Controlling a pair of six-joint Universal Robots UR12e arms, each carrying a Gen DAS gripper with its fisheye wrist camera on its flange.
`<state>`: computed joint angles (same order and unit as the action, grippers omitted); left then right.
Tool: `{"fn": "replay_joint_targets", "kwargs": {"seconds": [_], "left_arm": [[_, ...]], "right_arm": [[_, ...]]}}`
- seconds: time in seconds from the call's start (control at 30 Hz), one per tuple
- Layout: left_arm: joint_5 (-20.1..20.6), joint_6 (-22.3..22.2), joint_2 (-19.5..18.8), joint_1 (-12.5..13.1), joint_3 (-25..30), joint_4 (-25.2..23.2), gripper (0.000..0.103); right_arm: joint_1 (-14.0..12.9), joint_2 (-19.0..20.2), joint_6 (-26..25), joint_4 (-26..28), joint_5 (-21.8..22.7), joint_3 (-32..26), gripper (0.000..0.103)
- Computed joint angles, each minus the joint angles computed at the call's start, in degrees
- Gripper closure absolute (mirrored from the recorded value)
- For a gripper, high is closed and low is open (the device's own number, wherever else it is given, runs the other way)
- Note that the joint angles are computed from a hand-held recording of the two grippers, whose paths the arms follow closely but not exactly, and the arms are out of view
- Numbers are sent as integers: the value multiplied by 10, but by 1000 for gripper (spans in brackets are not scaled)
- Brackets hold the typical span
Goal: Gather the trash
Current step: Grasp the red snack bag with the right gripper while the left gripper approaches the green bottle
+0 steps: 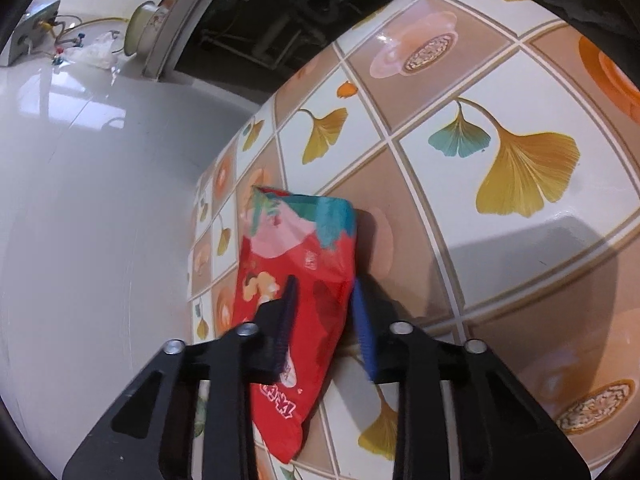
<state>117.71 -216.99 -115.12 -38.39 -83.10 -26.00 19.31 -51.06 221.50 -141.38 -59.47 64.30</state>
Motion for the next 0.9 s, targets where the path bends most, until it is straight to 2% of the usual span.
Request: {"fn": "replay_joint_targets", "kwargs": {"seconds": [0.07, 0.23, 0.3, 0.43, 0.53, 0.6, 0.67, 0.9], "left_arm": [[-3, -2, 0, 0, 0, -1, 12], [-2, -7, -1, 0, 2, -8, 12], [1, -5, -1, -1, 2, -8, 12], [21, 26, -1, 0, 6, 7, 12], [7, 50, 0, 13, 5, 52, 12], [-2, 63, 0, 24, 12, 52, 12], [-1, 61, -4, 39, 26, 26, 12], [-104, 50, -17, 95, 65, -94, 12]], "right_arm": [[0, 3, 9, 2, 6, -2, 96], [-4, 8, 23, -4, 22, -2, 98], [-4, 7, 13, 0, 20, -2, 100], [-8, 0, -16, 12, 26, 5, 103], [-9, -7, -53, 33, 17, 6, 103], [-11, -12, -75, 44, 9, 10, 103], [-13, -22, -105, 56, 1, 18, 103], [-25, -65, -210, 90, -13, 67, 103]]}}
